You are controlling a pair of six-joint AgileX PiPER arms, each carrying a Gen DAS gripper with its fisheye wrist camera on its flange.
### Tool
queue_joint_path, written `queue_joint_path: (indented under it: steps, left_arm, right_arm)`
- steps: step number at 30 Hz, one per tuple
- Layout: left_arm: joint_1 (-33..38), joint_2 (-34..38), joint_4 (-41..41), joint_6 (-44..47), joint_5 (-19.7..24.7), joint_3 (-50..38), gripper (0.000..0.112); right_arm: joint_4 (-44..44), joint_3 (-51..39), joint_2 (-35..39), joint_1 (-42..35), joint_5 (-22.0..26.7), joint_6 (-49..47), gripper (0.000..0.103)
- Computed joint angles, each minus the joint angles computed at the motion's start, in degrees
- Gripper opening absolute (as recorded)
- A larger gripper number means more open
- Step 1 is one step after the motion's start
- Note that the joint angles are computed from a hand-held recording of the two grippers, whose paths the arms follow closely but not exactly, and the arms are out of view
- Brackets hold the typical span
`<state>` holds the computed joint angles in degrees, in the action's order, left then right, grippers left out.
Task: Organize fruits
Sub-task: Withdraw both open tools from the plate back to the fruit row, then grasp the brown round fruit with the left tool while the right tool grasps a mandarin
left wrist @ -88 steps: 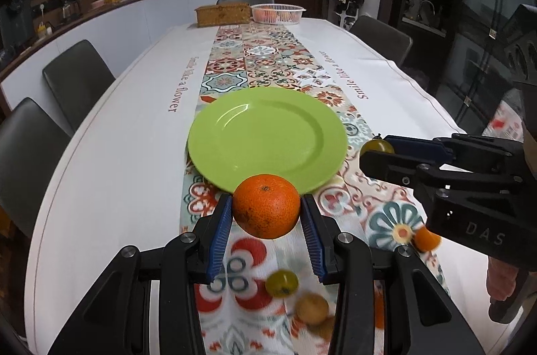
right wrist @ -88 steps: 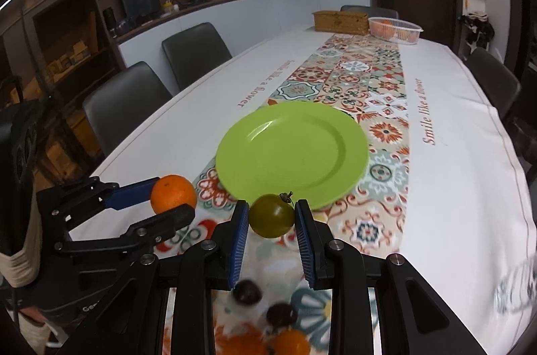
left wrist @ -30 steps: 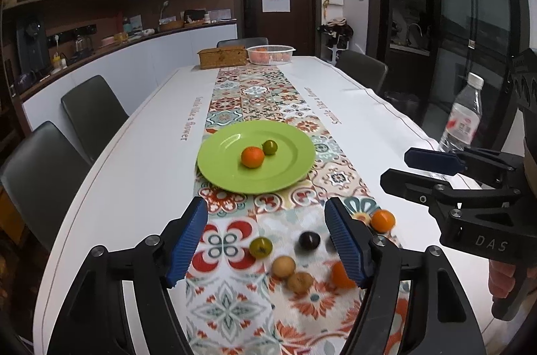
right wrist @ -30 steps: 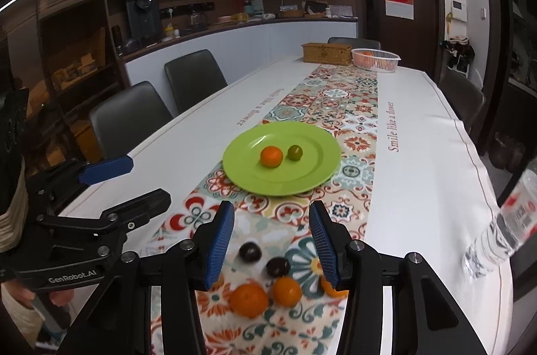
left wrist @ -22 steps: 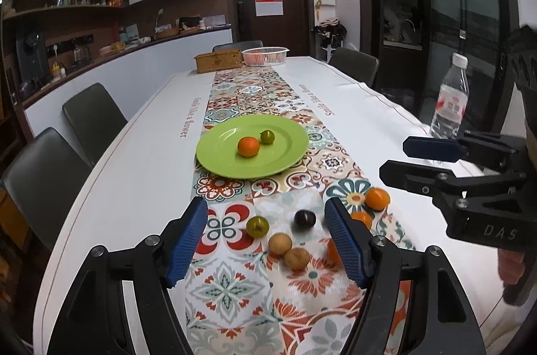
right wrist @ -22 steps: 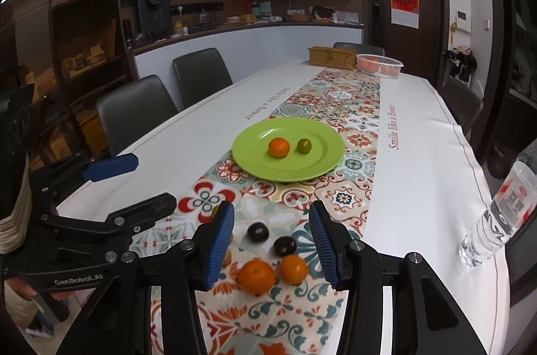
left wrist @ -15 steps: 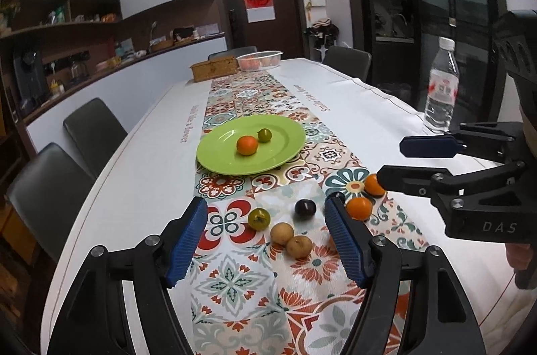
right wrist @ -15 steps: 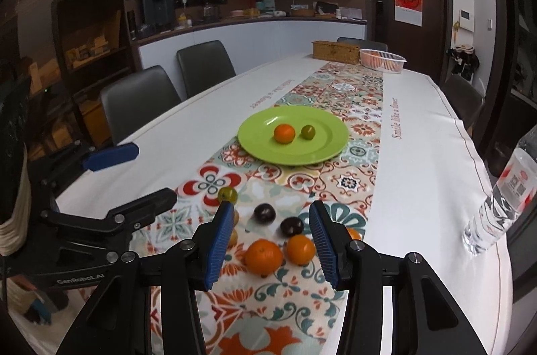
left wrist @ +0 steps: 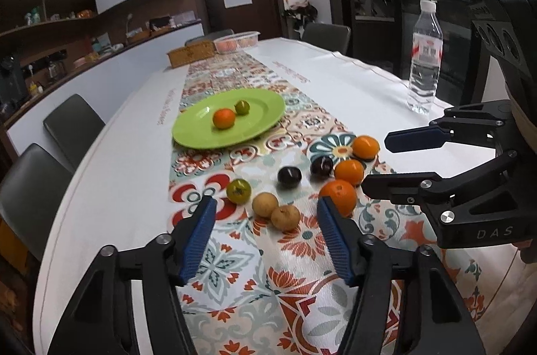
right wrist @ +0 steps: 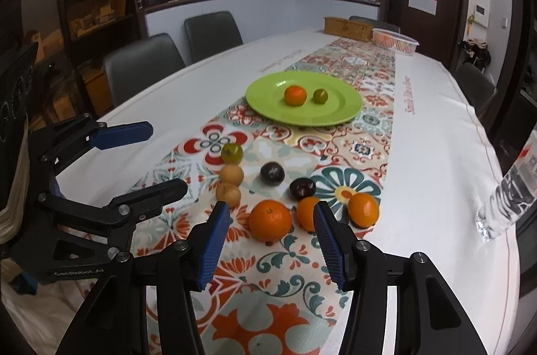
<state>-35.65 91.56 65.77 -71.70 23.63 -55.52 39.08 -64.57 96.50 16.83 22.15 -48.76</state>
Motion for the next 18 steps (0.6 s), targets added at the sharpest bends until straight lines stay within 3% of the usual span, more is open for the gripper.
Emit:
queue_joint_path:
  steps: [6,18]
  left_arm:
    - [2.26,2.36,-3.83,4.57,-3.53,-0.54,0.053]
    - [5.88,8.17,-21.98,23.83,-7.98,-4.26,0.040]
  right_arm:
    - [-1.87,-1.20,2.93,0.18,0.86,1.60,0.053]
    - [-2.65,-3.61,7.48,0.04,2.26,1.64,0.053]
